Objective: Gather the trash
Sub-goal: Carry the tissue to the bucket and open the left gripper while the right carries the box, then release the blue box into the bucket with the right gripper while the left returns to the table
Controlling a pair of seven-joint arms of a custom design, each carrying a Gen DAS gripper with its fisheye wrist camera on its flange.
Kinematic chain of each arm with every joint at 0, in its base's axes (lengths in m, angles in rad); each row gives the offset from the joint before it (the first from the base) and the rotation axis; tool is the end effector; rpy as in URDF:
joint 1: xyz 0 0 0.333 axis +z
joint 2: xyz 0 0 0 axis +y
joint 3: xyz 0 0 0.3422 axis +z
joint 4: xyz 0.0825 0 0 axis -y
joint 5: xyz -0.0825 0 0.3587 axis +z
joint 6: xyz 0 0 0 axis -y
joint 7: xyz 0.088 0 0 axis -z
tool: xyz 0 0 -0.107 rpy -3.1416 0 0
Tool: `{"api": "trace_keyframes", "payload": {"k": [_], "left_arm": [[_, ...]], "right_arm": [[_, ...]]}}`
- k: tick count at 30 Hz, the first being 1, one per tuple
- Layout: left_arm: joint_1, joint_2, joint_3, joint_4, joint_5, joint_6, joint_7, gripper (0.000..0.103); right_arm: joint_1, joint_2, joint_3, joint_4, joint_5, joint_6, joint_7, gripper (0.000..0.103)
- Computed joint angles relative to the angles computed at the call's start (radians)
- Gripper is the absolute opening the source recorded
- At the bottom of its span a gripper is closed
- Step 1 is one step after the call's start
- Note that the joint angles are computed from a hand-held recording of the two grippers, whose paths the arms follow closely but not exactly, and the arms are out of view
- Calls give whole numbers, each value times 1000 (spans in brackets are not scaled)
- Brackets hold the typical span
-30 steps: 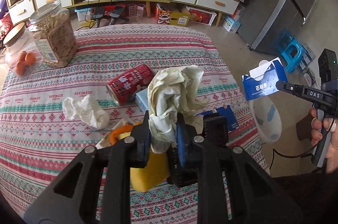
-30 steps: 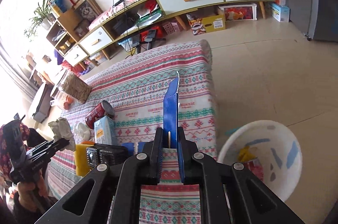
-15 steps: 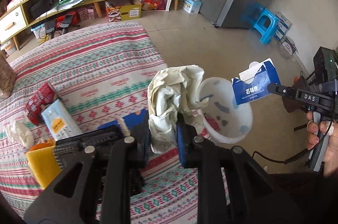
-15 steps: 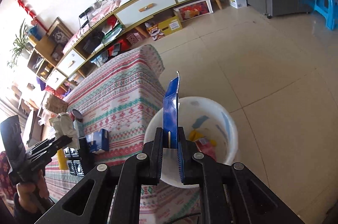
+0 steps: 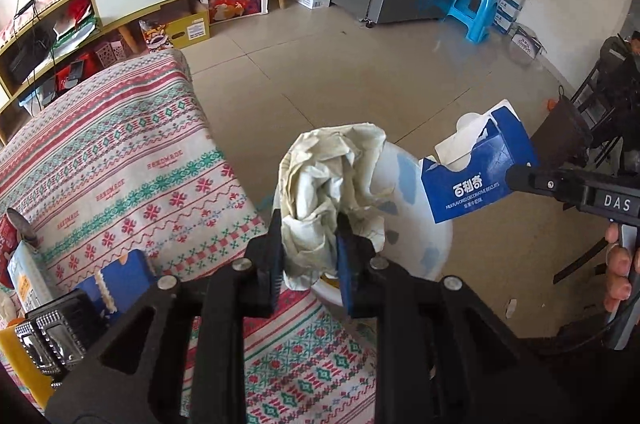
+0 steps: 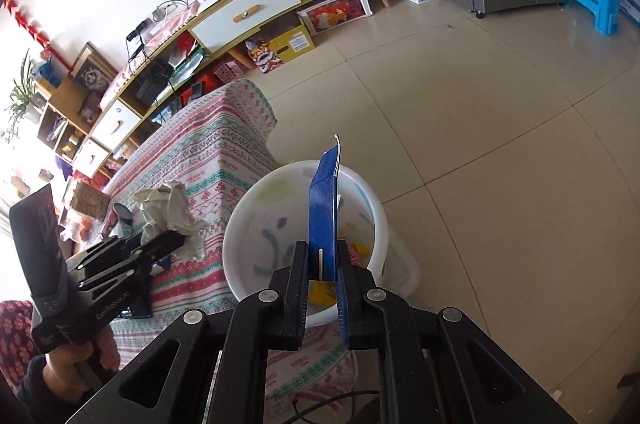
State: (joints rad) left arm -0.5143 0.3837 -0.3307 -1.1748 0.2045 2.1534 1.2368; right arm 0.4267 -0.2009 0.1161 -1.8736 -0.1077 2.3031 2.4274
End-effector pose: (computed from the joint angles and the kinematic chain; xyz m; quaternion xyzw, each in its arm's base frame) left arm 0.5056 -0.4703 0.6774 -0.4826 0.8213 -0.2869 0.1015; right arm 0.4362 0.2689 0.6952 -0.5776 0.7533 -0.0867 0.3023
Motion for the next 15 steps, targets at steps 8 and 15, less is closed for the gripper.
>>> {"api": "trace_keyframes", "payload": {"k": [8, 15], "left_arm": [[9, -21, 10, -19, -3, -5, -77, 80], [57, -122, 7, -141, -25, -1, -67, 84]], "right_arm": [[5, 26, 10, 34, -9, -15, -6, 13], [8, 72, 15, 86, -1, -53, -26, 13]]}}
